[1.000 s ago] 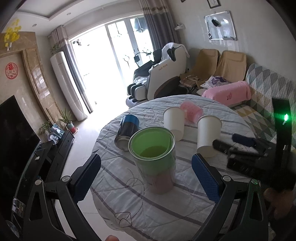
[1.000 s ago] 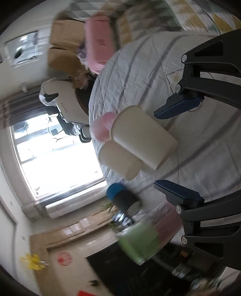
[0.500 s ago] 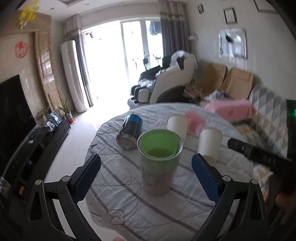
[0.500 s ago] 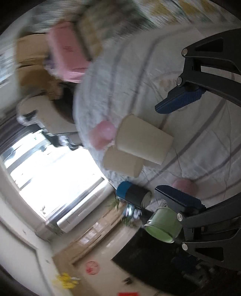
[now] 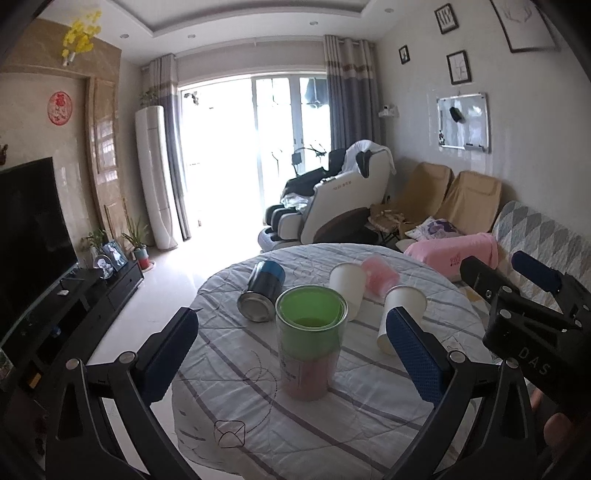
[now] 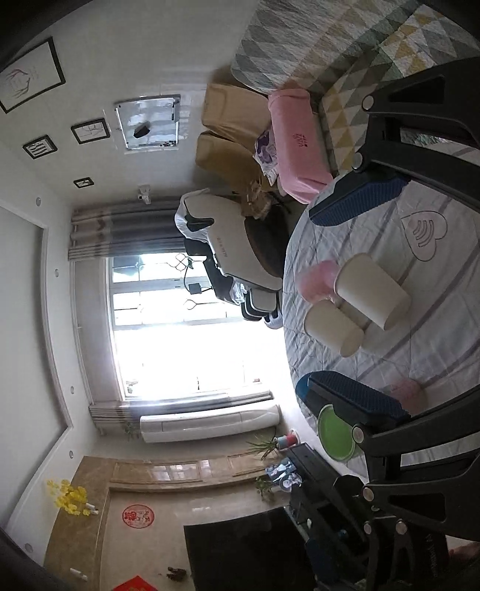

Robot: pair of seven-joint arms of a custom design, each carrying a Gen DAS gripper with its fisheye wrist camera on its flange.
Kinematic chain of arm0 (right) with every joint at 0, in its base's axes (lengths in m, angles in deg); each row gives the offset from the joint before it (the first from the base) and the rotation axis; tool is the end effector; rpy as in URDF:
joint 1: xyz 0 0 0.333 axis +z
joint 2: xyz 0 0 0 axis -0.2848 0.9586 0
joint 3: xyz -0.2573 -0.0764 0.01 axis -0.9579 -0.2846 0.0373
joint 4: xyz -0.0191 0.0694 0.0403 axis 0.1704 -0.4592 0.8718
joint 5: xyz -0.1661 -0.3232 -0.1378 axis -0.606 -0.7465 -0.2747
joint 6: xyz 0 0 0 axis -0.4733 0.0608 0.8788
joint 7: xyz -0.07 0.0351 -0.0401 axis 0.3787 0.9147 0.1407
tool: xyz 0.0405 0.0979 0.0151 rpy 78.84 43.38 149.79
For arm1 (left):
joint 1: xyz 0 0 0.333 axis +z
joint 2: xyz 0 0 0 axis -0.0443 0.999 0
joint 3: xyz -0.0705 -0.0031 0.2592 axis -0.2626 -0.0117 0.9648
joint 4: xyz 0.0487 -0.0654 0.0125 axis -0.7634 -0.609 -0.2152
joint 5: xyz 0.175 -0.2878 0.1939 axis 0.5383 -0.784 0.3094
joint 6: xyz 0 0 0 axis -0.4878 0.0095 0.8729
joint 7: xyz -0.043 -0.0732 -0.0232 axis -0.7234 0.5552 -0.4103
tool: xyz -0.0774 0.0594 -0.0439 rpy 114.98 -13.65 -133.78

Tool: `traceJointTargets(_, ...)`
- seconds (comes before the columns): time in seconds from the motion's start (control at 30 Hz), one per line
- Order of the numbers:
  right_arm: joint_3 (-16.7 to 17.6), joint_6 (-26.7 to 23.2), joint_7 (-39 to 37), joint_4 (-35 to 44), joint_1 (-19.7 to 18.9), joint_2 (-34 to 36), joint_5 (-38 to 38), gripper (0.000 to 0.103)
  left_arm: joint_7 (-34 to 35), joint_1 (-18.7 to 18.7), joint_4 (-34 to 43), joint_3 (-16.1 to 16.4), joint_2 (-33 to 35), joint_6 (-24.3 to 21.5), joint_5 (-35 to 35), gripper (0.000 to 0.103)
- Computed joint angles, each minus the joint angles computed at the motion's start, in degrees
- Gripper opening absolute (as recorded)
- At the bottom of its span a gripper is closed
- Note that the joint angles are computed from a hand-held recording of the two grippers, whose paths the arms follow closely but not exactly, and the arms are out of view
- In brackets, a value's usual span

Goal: Flip cup upright

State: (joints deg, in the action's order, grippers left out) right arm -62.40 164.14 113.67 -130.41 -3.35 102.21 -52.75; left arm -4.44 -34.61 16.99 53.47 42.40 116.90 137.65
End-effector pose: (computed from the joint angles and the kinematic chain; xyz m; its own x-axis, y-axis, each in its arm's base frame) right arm 0.6442 0.1405 0.6046 0.1893 -0.9807 -0.0494 -0.2489 0.0007 -0.9685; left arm 0.6049 -0.3804 0.6040 0.0994 -0.9935 -0.0553 -0.3944 0.0117 -0.9189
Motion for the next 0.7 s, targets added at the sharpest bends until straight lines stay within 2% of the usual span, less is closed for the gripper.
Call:
traceJointTargets(0.13, -0.6, 0.8, 0.4, -0.7, 0.6, -0.7, -0.4, 0.082, -1.9, -0.7, -1.4, 0.3, -1.2, -0.6, 2.0, 0.103)
traceJointTargets(0.2, -2.6, 1.2, 1.7, -1.3, 2.5, -1.3, -1.8, 0.082, -2.3, -0.6, -2.3, 0.0, -1.8, -0.6, 2.4, 0.103)
traceJointTargets(0.23, -2.1, 1.5, 1.4, -1.5, 2.1, -1.5, -1.9, 0.082, -2.5, -0.5, -2.5, -0.1, -2.0, -0.8, 2.7, 0.103)
traceJointTargets(0.3, -5.0, 1.7, 3.3, -1.6, 4.6, -1.5, -3.7, 0.082, -3.3, -0.5, -3.3, -0.3, -2.5, -1.0, 3.4, 0.103)
traceJointTargets(0.43, -5.1, 2.2, 4.0, -1.9, 4.7, -1.7, -4.8, 0.082, -4.5, 0.0, -5.0, -1.0, -3.7, -0.7, 4.3, 0.103)
traceJointTargets(0.7, -16.1, 3.3, 12.4, -2.5, 13.9, -1.7, -13.0, 0.082, -6.1, 0.6, -5.8, -1.9, -4.0, -1.2, 5.7, 0.103)
